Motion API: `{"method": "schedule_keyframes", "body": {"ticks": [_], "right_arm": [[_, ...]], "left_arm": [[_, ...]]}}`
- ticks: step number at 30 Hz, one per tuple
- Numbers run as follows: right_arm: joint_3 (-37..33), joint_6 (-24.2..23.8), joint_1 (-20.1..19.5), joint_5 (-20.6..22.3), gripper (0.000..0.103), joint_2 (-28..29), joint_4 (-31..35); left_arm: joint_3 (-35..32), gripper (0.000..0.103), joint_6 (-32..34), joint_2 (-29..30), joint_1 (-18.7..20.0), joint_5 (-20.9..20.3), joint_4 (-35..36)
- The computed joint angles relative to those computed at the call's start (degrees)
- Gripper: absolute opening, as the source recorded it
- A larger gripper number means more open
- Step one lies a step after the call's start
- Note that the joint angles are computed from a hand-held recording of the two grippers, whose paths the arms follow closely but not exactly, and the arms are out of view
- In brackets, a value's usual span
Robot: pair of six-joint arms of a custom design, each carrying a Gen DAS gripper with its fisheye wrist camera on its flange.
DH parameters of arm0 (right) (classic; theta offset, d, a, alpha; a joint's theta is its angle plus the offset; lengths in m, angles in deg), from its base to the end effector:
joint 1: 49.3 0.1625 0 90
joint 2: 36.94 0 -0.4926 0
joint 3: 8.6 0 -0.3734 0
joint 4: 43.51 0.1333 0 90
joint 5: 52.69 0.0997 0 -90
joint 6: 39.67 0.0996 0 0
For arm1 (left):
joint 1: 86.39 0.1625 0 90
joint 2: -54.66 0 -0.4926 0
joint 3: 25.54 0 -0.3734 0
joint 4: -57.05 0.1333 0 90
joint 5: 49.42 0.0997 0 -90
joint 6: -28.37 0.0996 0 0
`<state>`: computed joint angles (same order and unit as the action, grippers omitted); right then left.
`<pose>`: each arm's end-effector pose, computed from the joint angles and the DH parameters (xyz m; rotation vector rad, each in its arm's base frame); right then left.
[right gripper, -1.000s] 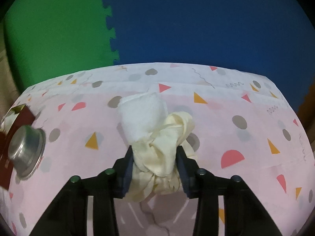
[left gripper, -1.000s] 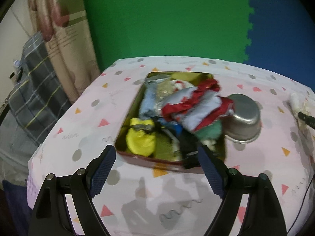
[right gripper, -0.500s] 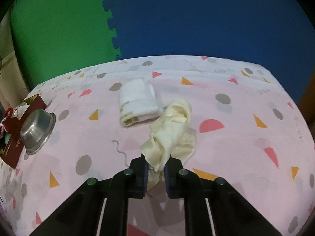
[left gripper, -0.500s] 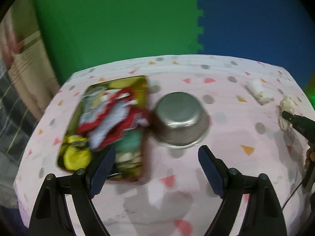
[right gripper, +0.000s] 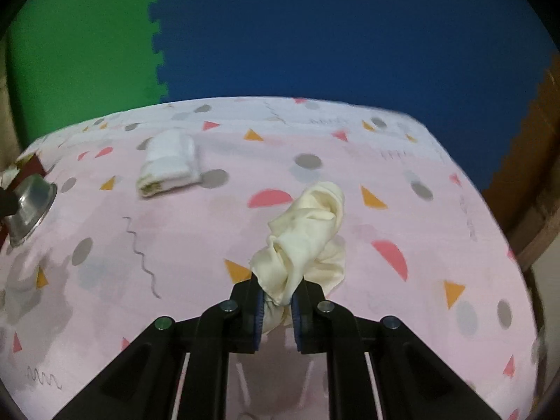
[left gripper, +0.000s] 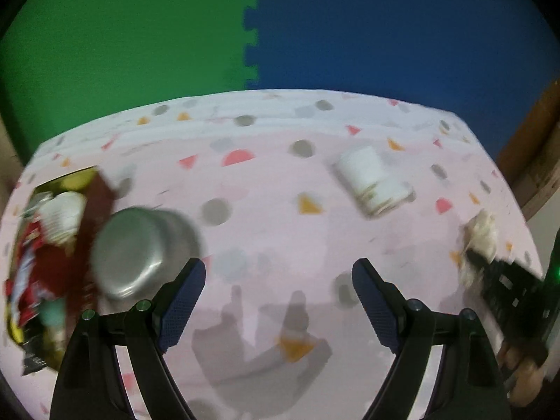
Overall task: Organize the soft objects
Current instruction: 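Grasp the white sock with the left gripper while the right gripper holds the cream scrunchie, then carry the white sock into the tin box with the left gripper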
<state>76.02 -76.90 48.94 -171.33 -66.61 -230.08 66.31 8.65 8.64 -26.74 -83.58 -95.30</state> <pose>0.1958 -0.7548 0.1015 0.7105 -2.2961 0.7274 -0.1745 -0.7249 0.2239 0.0360 2.2540 -0.7997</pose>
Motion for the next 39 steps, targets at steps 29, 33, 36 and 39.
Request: {"method": "schedule_keyframes", "body": {"ticks": [29, 33, 36, 39], "right_arm": [[-1.0, 5.9, -1.8, 4.3, 0.013, -1.5, 7.5], [-1.1, 5.9, -1.8, 4.3, 0.013, -1.5, 7.6], [-0.9, 5.8, -1.8, 4.3, 0.013, -1.6, 7.4], [-0.9, 5.9, -1.8, 4.4, 0.013, -1.6, 7.5]], "left_arm": [[-25.8, 0.031, 3.2, 15.8, 5.4, -11.6, 10.6], [-23.4, 0.026, 4.7, 14.8, 5.1, -11.2, 8.9], [-21.6, 0.024, 6.0, 14.1, 4.7, -10.2, 7.9], [-19.3, 0.023, 5.8, 12.8, 4.5, -10.3, 7.4]]}}
